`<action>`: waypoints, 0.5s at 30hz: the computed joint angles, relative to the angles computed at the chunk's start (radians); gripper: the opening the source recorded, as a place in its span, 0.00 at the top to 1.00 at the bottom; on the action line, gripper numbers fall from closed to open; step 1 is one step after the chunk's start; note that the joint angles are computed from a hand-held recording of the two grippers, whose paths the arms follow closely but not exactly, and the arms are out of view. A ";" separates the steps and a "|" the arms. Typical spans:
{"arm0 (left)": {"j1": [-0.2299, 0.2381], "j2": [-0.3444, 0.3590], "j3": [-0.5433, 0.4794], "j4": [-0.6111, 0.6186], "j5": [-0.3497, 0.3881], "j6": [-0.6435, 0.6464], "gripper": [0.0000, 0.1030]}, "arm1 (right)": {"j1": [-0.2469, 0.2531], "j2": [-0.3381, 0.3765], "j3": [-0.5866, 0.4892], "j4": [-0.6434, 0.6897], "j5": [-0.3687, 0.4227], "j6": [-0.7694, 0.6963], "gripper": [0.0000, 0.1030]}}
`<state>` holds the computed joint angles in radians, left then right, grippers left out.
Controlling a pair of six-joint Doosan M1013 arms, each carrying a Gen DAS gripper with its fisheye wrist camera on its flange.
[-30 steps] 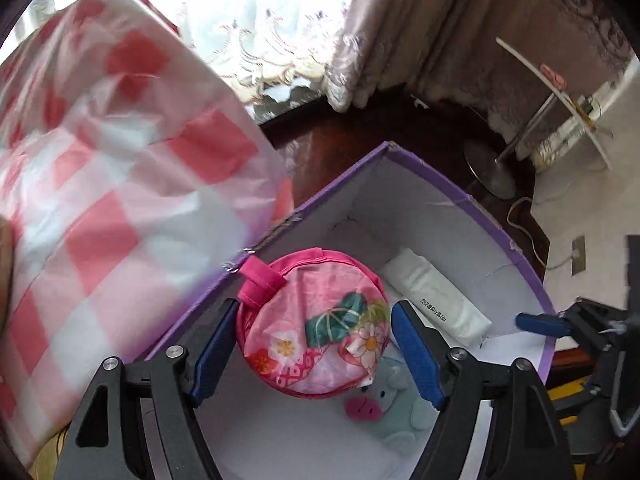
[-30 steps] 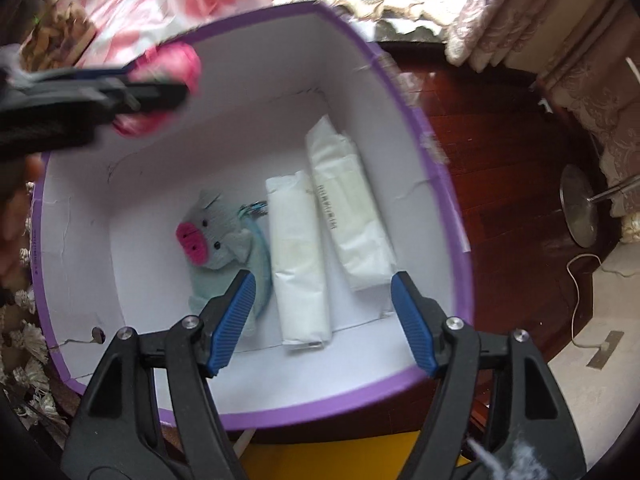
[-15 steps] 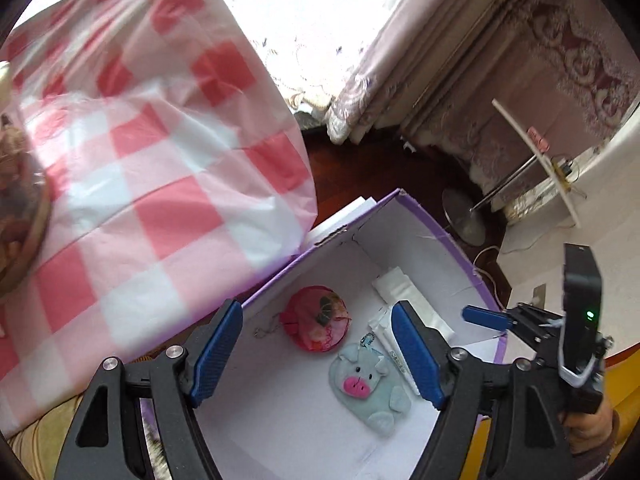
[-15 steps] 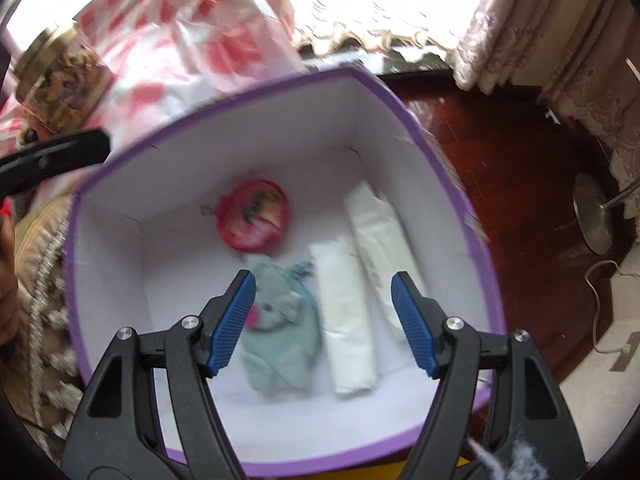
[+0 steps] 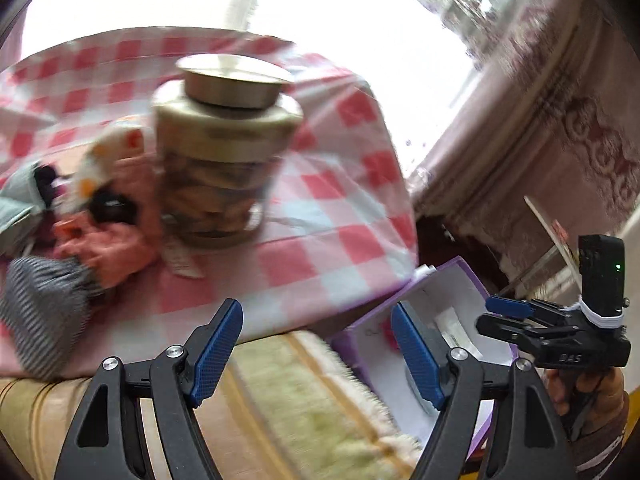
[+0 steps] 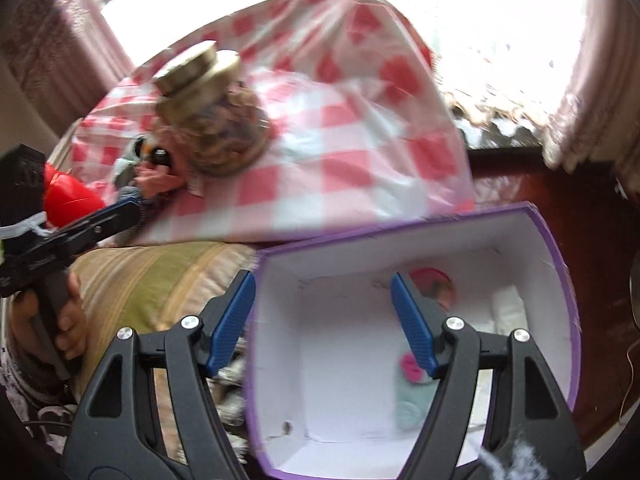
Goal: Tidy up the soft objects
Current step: 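Move both open tools back from the box to the table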
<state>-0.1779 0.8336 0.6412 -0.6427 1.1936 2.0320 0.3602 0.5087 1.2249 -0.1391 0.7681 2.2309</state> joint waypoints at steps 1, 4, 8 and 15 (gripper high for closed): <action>0.014 -0.003 0.006 -0.002 -0.015 -0.014 0.25 | 0.005 0.011 -0.023 0.007 0.007 -0.020 0.29; 0.050 -0.011 0.022 0.001 -0.060 -0.049 0.25 | 0.026 0.052 -0.115 0.015 0.050 -0.079 0.29; 0.098 -0.009 0.023 0.012 -0.096 -0.114 0.25 | 0.044 0.106 -0.225 0.060 0.074 -0.174 0.29; 0.147 0.033 -0.041 0.053 -0.097 -0.226 0.25 | 0.071 0.239 -0.481 0.112 0.177 -0.328 0.29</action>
<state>-0.0308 0.8667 0.6006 -0.5896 1.0966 1.8064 0.4312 0.7476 0.7435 -0.0271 0.9454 1.9026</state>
